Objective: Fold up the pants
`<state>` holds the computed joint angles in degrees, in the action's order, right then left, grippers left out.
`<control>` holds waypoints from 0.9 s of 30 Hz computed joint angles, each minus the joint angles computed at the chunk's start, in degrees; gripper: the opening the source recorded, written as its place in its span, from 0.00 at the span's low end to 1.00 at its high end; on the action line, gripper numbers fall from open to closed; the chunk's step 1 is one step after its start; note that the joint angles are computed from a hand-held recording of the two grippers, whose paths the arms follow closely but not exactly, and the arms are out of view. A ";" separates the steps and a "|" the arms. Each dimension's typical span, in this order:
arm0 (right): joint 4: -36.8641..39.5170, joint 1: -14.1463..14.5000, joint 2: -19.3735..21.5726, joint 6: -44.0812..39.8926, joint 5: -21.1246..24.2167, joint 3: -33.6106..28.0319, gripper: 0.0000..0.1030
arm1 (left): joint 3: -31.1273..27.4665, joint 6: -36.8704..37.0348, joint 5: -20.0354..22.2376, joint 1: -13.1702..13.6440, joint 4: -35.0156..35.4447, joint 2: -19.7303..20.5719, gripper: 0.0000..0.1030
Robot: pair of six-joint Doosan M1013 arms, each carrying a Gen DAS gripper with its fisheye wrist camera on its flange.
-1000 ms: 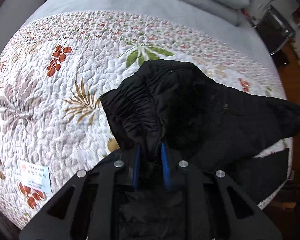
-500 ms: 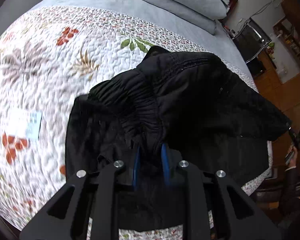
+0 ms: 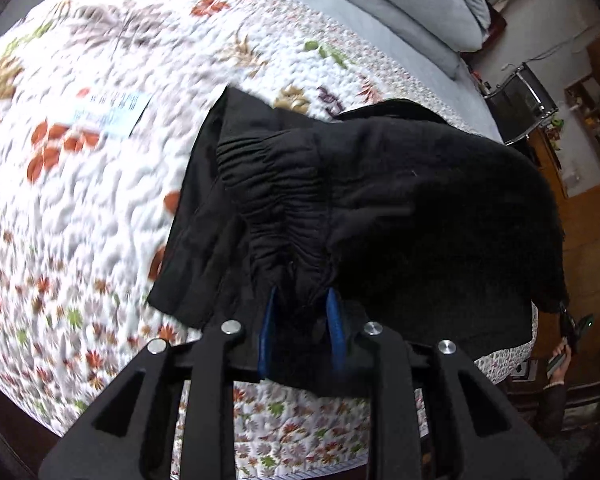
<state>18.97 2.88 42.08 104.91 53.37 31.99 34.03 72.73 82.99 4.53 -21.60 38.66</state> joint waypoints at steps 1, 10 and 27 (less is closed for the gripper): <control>-0.05 0.01 -0.64 0.50 -0.28 1.61 0.09 | 0.95 -0.13 -0.28 -0.08 0.21 -0.34 0.24; -3.41 0.37 -3.39 3.90 2.49 9.26 0.23 | 8.17 -3.33 -2.22 -1.19 5.80 -4.45 0.71; -10.38 3.14 -8.11 7.38 2.00 13.00 0.62 | 17.62 -12.64 -22.37 -4.62 -6.27 -12.31 0.90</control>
<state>8.59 6.02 33.97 112.29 55.36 44.99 51.65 60.09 60.61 -0.09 -27.87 26.35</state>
